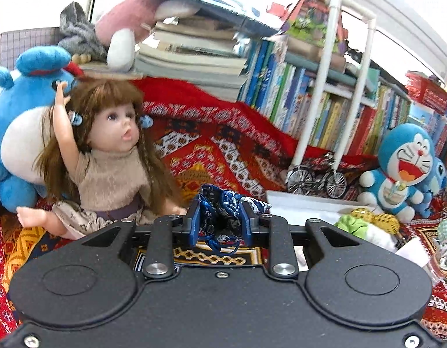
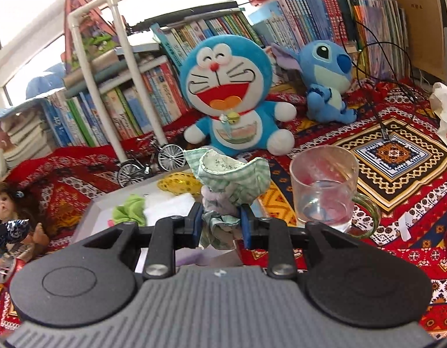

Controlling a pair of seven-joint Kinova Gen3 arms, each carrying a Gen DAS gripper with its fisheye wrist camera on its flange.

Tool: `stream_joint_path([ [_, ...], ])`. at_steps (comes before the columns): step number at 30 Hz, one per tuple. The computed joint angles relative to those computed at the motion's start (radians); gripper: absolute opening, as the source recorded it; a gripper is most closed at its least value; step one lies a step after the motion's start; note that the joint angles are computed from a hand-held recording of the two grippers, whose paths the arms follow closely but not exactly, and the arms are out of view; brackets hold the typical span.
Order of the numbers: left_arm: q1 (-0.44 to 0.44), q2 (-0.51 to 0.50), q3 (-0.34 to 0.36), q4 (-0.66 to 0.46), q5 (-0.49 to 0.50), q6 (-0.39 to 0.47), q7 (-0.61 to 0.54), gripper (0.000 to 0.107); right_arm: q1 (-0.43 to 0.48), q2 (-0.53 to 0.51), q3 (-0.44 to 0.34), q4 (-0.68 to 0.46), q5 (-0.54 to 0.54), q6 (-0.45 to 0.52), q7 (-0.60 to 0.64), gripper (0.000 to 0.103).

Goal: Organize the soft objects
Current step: 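Carry the blue cloth with the left tool while the right tool carries the green cloth over the tray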

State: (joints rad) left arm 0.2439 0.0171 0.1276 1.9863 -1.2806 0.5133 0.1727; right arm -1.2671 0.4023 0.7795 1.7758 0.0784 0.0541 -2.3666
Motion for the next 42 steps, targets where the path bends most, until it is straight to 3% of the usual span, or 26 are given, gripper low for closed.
stream_joint_path([
  [6, 0.024, -0.017, 0.027, -0.001, -0.038, 0.048, 0.042, 0.026, -0.002, -0.026, -0.017, 0.022, -0.015, -0.033, 0.042, 0.032],
  [10, 0.045, -0.026, 0.052, -0.001, -0.063, 0.085, 0.054, 0.026, 0.030, -0.048, -0.069, 0.034, -0.044, -0.060, 0.105, 0.032],
  [20, 0.114, -0.028, 0.106, -0.014, -0.121, 0.149, 0.080, 0.026, 0.202, -0.099, -0.317, 0.077, -0.047, -0.198, 0.262, 0.033],
  [31, 0.213, 0.026, 0.122, -0.056, -0.128, 0.186, 0.079, 0.026, 0.343, -0.089, -0.513, 0.035, -0.092, -0.174, 0.378, 0.033],
  [42, 0.302, 0.117, 0.088, -0.101, -0.130, 0.200, 0.105, 0.026, 0.533, -0.050, -0.742, -0.009, -0.157, -0.129, 0.469, 0.033],
])
